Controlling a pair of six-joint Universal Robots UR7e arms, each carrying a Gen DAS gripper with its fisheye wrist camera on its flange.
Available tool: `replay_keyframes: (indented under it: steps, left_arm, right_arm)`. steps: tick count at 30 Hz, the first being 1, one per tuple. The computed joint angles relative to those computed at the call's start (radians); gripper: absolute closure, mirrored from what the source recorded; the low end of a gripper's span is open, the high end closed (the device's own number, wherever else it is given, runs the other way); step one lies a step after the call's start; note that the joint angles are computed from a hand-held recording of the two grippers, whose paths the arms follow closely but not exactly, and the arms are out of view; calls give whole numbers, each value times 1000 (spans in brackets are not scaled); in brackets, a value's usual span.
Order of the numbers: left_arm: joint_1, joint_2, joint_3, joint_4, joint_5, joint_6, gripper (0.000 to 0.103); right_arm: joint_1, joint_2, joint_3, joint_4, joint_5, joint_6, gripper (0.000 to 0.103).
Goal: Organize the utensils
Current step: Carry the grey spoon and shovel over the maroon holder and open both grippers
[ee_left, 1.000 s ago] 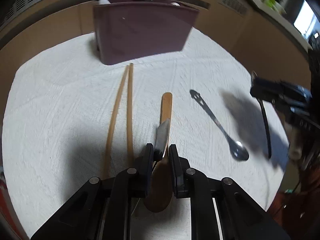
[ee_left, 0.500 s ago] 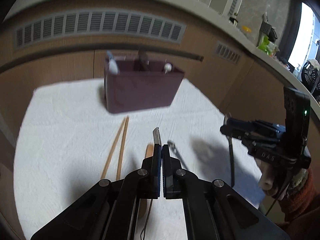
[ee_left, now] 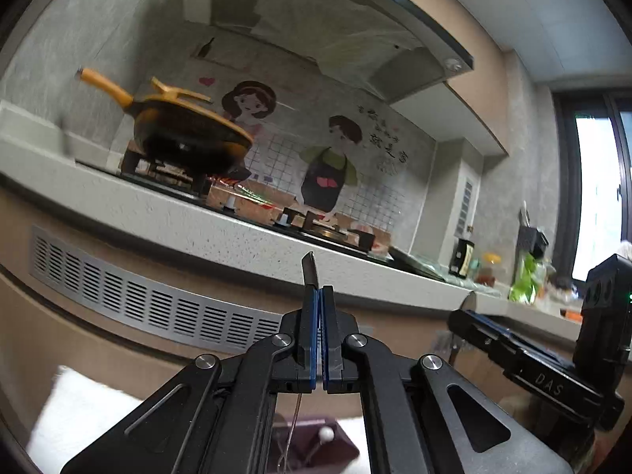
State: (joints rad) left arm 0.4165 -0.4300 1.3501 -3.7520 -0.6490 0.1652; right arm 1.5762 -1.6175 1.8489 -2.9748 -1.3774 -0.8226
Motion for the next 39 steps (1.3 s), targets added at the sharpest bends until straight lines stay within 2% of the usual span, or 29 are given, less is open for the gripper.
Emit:
replay_keyframes:
  steps: [6, 11, 13, 16, 20, 22, 23, 24, 27, 30, 32, 35, 39]
  left_arm:
    - [100, 58, -78, 66, -70, -76, 102]
    - [158, 101, -110, 79, -130, -130, 102]
    - [171, 106, -105, 89, -149, -159, 102]
    - [185, 87, -59, 149, -157, -235, 102]
    - [174, 34, 41, 202, -135, -330, 98]
    - [163, 4, 90, 218, -125, -365, 85]
    - [155, -13, 114, 235, -112, -382, 70]
    - [146, -30, 139, 246, -101, -396, 59]
    - [115, -83, 213, 285, -58, -439, 57]
    - [81, -141, 288, 408, 11, -516, 52]
    - [62, -186, 351, 493, 33, -590, 48]
    - [31, -247, 460, 597, 64, -719, 48]
    - [-2, -301, 575, 703, 82, -883, 48]
  right_arm:
    - [-15, 155, -98, -1, -15, -18, 74]
    - [-36, 248, -163, 19, -39, 19, 74]
    - [-50, 275, -153, -33, -40, 8, 74]
    - [-61, 286, -140, -12, -73, -12, 73]
    - [-64, 281, -173, 211, -169, -53, 73]
    - [-71, 268, -174, 264, -193, -39, 73]
    - [-75, 257, -162, 259, -193, -40, 73]
    - [-77, 243, -151, 253, -196, -41, 73]
    - [-72, 190, -97, 215, -221, -64, 73]
    - [-42, 140, -41, 199, -308, -97, 73]
    - [-29, 114, -11, 230, -376, -109, 73]
    - [-26, 66, 65, 287, -461, -141, 73]
    - [-55, 2, 198, 249, -536, -199, 74]
